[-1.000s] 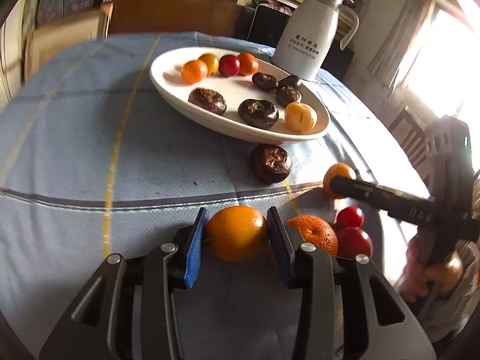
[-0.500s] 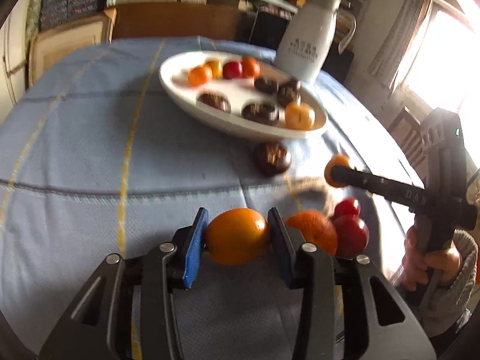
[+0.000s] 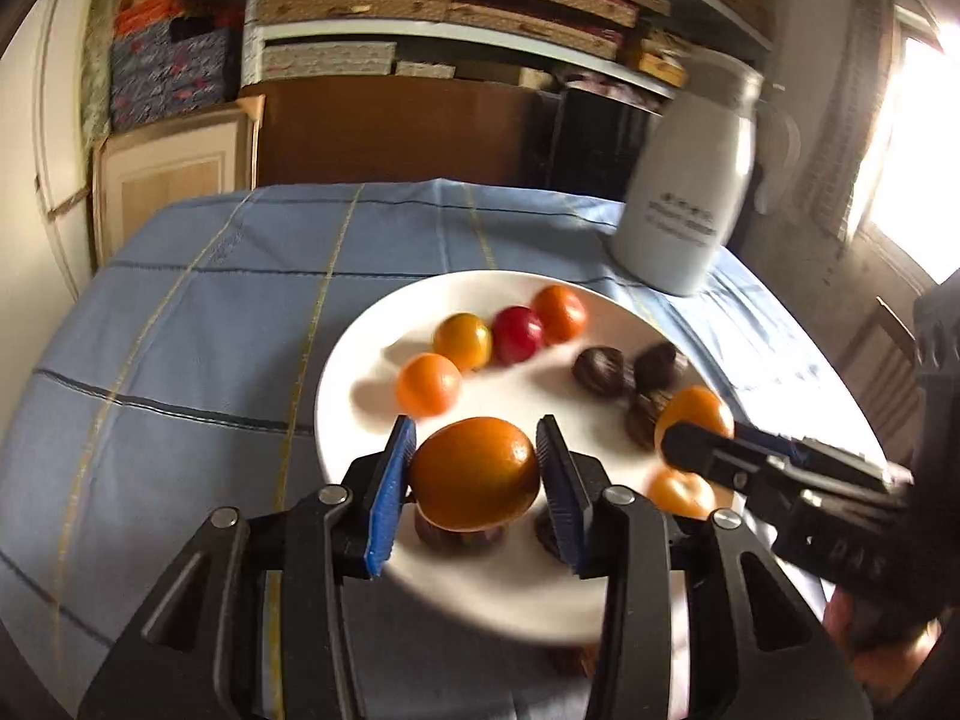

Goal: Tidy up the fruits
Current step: 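Carry both oranges onto the plate and open both tools, then grasp a dark brown fruit with the left tool while the right tool grasps a red tomato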

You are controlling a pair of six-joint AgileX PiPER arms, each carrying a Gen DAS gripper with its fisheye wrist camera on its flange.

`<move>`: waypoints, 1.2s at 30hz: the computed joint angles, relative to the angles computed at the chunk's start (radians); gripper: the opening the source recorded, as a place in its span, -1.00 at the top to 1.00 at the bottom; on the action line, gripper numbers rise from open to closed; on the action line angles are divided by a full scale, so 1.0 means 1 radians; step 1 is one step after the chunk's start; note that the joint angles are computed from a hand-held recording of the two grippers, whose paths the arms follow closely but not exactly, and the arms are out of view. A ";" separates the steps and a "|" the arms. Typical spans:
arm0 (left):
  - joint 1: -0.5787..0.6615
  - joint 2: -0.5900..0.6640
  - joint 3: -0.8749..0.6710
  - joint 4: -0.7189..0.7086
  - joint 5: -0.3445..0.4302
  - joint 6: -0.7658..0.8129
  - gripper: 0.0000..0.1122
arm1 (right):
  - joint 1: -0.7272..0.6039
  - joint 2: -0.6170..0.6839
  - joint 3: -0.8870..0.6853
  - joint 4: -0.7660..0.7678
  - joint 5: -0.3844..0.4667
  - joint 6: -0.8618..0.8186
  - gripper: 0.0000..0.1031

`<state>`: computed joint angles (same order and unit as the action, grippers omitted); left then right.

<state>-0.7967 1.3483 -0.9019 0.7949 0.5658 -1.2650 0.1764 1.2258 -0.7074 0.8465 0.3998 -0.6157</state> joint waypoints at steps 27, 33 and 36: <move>-0.336 -0.103 0.192 0.172 0.203 -0.317 -0.75 | -0.346 -0.352 0.276 0.161 0.264 -0.231 -0.37; -0.350 -0.050 0.160 0.149 0.177 -0.242 -0.75 | -0.486 -0.458 0.335 0.150 0.409 -0.280 -0.49; -0.342 -0.007 0.131 0.128 0.178 -0.197 -0.75 | -0.617 -0.487 0.352 0.182 0.522 -0.352 -0.54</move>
<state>-1.1384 1.3409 -0.7704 0.9225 0.7438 -1.4620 -0.4404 0.7389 -0.3559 1.0283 0.9216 -0.9681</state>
